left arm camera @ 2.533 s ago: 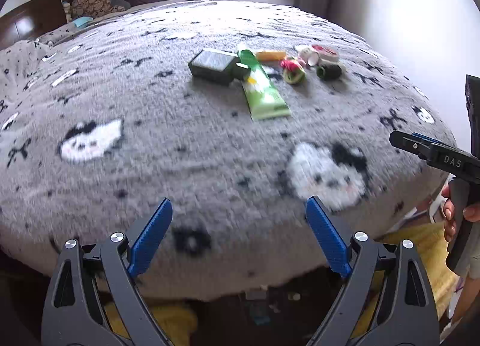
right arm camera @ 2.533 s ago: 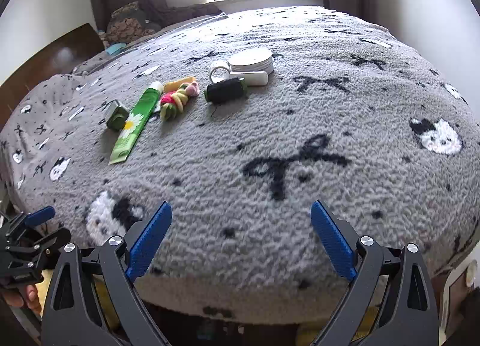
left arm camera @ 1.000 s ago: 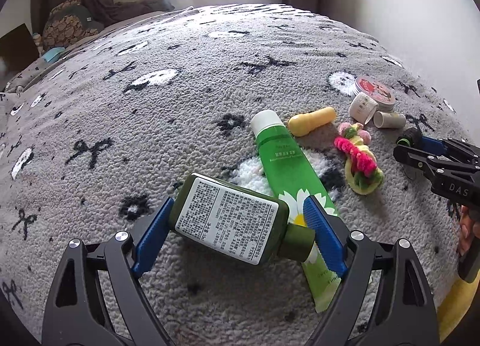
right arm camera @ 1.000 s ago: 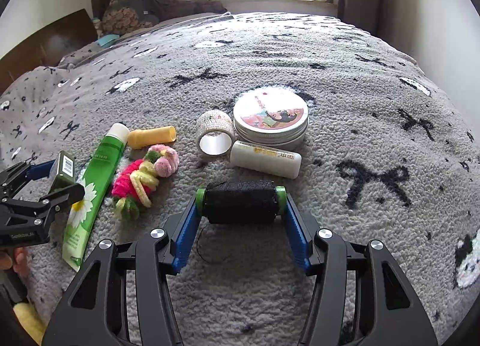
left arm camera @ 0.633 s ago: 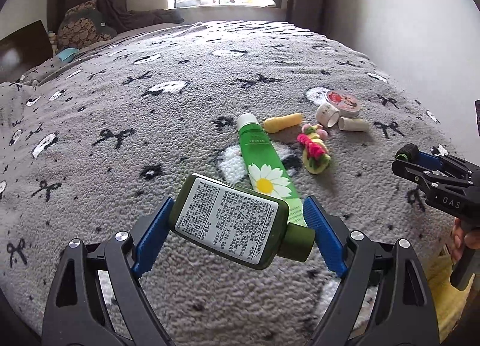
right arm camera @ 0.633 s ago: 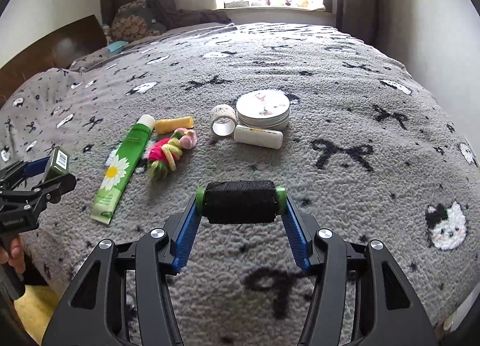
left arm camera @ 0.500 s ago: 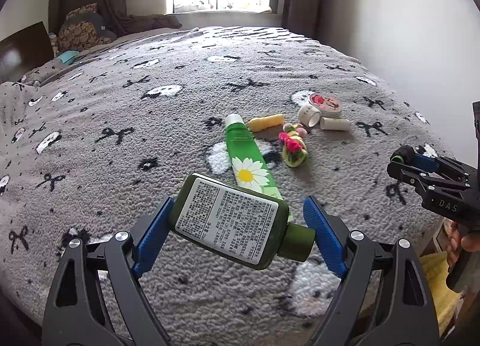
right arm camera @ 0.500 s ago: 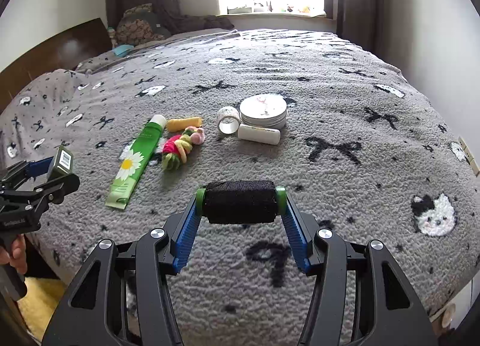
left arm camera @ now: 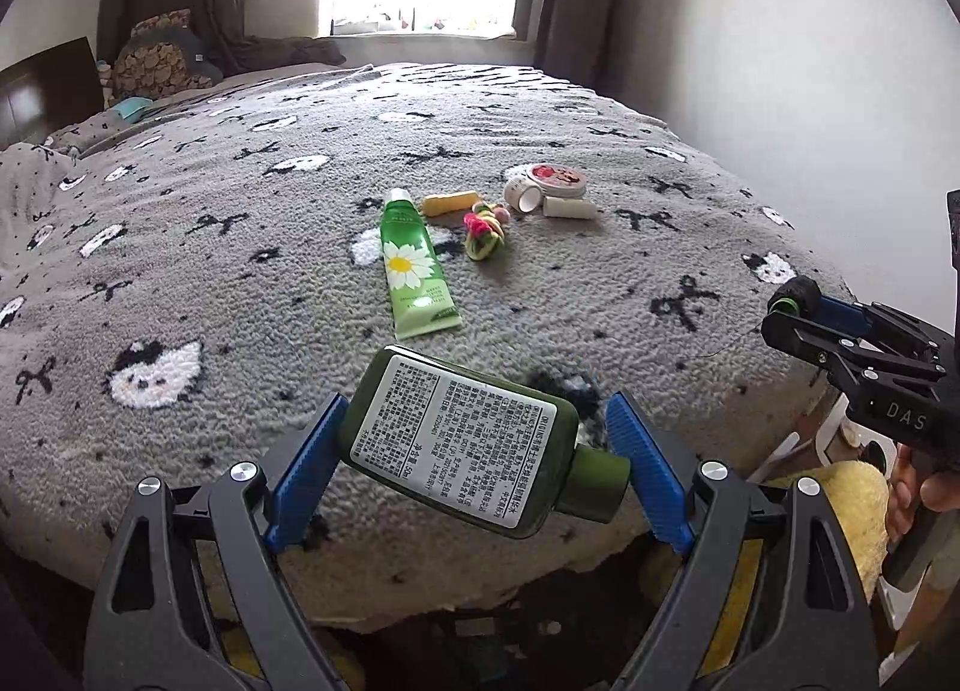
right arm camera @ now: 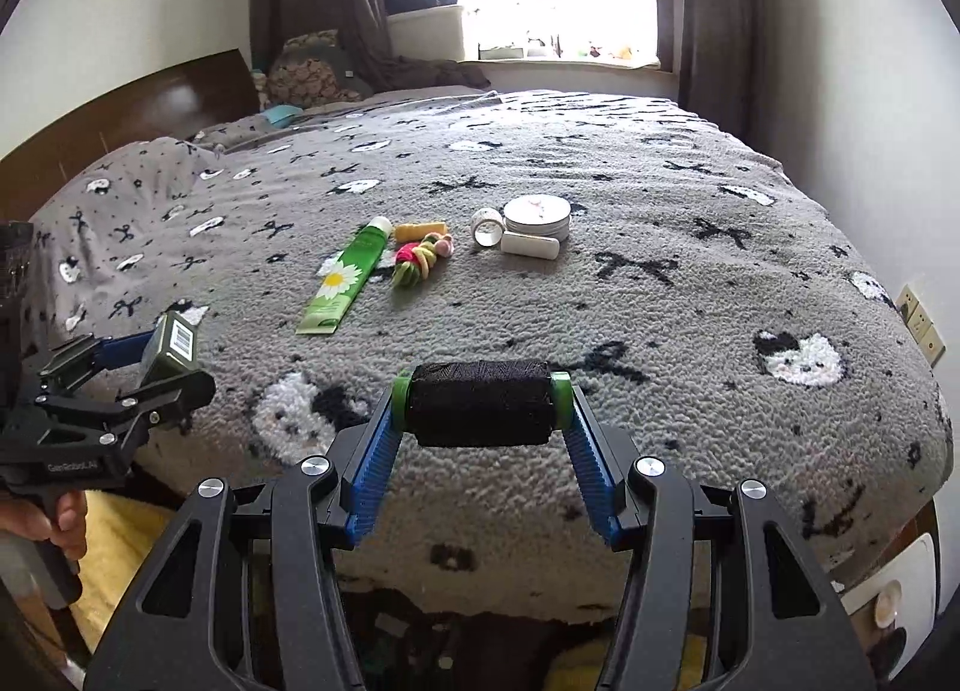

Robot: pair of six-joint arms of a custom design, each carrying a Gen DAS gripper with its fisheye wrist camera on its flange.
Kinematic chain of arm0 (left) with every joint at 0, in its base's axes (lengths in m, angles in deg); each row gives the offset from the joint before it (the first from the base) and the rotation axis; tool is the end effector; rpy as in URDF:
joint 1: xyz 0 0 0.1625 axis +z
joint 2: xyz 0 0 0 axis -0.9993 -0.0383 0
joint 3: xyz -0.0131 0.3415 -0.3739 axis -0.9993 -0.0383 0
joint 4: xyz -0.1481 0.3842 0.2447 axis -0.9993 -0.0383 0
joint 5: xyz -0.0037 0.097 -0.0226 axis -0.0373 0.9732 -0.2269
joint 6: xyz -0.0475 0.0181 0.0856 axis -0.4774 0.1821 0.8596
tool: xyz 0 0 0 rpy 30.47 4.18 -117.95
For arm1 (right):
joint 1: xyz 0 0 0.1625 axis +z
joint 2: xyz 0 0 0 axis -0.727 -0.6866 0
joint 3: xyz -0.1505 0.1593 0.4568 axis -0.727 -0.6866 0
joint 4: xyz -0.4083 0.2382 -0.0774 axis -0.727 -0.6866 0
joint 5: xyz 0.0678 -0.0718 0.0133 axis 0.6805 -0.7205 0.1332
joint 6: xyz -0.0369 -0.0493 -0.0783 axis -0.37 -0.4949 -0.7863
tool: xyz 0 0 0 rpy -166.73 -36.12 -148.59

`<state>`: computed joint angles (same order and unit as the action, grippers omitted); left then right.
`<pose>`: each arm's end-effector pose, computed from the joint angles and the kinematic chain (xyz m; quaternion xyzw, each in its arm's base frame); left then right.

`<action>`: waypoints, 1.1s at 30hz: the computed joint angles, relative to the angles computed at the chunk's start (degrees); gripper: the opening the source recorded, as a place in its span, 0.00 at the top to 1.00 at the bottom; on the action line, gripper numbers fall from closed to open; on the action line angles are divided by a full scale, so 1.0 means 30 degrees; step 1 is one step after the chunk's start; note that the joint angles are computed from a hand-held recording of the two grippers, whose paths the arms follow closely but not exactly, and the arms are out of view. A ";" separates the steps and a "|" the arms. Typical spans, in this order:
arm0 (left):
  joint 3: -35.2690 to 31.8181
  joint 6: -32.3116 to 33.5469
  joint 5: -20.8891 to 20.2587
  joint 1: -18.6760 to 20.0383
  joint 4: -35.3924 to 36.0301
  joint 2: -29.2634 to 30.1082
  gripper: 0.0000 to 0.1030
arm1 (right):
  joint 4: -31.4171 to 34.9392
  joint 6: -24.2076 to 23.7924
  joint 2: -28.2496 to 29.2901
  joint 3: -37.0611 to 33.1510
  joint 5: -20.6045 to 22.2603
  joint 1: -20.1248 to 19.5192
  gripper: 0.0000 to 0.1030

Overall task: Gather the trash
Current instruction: 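Lift the spool and green bottle and carry both down past the bed edge to the bin, then open both tools over the bin to drop the spool and green bottle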

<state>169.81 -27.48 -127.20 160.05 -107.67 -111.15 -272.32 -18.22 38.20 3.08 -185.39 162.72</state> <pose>-0.0684 -0.7874 0.3959 0.3000 0.8819 -0.2817 0.2299 0.4400 -0.7499 0.0440 0.1635 -0.8599 0.3800 0.2990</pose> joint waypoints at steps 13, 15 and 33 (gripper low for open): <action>0.3673 -0.1046 0.0078 0.0272 0.0277 -0.1859 0.20 | 0.1009 0.3574 -0.0814 0.3464 0.0333 -0.0358 0.47; 0.3958 -0.1228 0.0109 0.0449 0.0507 -0.1944 0.20 | 0.1605 0.4134 -0.0746 0.3683 0.0454 -0.0517 0.47; 0.4404 -0.2696 0.1716 0.2063 0.4223 -0.1176 0.20 | 0.5787 0.6388 0.0225 0.3269 0.2443 -0.1361 0.47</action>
